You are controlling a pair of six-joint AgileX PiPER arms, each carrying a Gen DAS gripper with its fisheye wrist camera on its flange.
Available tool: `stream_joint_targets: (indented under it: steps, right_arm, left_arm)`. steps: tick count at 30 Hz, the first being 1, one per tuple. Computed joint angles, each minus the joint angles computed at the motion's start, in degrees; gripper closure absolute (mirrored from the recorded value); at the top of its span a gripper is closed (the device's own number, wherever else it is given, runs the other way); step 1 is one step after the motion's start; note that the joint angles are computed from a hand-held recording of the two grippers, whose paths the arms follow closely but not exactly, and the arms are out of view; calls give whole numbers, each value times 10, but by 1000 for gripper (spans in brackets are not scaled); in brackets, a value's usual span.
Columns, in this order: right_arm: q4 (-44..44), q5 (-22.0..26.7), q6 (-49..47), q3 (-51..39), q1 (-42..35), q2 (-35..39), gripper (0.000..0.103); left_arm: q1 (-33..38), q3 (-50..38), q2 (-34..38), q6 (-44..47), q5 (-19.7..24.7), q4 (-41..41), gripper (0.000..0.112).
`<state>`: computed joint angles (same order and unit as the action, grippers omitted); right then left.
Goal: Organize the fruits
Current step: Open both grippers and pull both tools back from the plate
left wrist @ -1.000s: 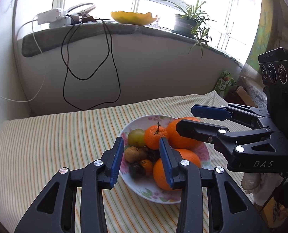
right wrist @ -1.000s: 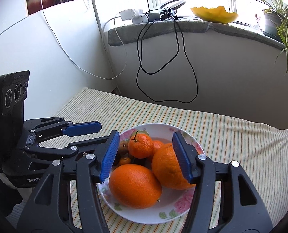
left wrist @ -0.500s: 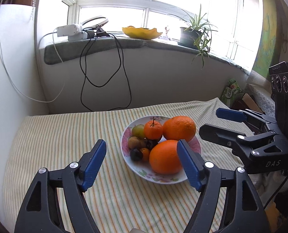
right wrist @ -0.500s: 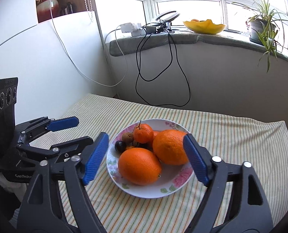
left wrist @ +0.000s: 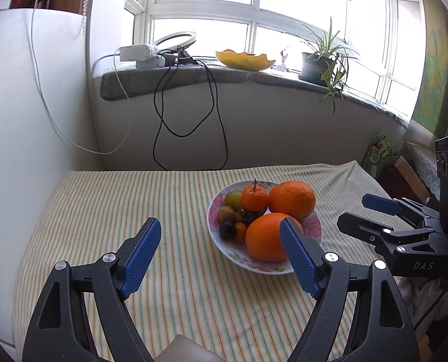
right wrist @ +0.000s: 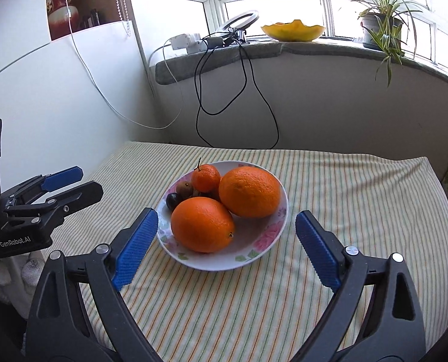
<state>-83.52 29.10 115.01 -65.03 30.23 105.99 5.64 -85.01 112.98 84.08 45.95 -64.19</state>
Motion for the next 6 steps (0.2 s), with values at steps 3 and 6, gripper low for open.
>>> stream_joint_targets:
  steps: [3,6]
  right_arm:
    - [-5,6,7,5,2,-2,9]
    - [-7,10,12,11,1,-4,8]
  left_arm:
    - [5,19,-10,37,-3,-27,31]
    - [6,22,-9,39,-3,-23,31]
